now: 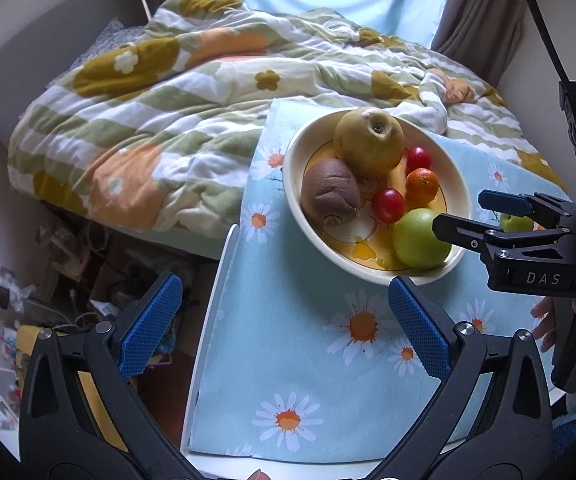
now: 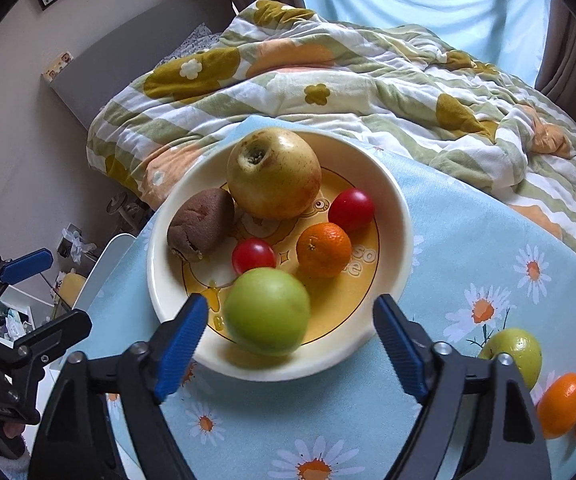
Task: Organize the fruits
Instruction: 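Lower the green pomelo into the bowl and open the right tool, then grasp a second green pomelo with the left tool while the right tool grasps a small mandarin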
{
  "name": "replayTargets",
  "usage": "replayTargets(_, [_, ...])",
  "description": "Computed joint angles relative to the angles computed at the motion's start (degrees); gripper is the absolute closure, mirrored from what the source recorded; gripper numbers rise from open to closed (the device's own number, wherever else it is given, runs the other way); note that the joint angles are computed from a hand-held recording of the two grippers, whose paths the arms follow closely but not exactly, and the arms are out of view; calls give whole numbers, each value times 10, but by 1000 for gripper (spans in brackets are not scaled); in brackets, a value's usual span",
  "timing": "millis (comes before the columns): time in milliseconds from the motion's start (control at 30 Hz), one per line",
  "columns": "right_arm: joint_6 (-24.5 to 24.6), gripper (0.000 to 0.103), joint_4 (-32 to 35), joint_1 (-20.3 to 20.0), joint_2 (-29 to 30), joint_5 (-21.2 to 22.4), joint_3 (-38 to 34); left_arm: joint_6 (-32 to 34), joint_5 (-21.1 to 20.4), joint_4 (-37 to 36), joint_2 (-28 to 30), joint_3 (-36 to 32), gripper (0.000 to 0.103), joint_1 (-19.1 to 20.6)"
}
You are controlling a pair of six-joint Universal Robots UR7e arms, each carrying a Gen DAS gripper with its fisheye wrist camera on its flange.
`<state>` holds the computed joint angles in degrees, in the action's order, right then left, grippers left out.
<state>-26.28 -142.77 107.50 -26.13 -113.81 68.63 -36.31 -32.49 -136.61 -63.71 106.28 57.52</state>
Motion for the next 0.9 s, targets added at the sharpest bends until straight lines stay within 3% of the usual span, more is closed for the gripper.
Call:
replayTargets(300, [9, 16, -55, 6, -19, -9, 30, 31, -2, -19, -7, 4, 0, -8])
replayTargets(600, [18, 15, -105, 18, -49, -22, 67, 118, -17, -62, -10, -2, 0, -13])
replayTargets(900, [79, 15, -135, 32, -96, -65, 114, 208, -60, -64, 8, -36, 0, -19])
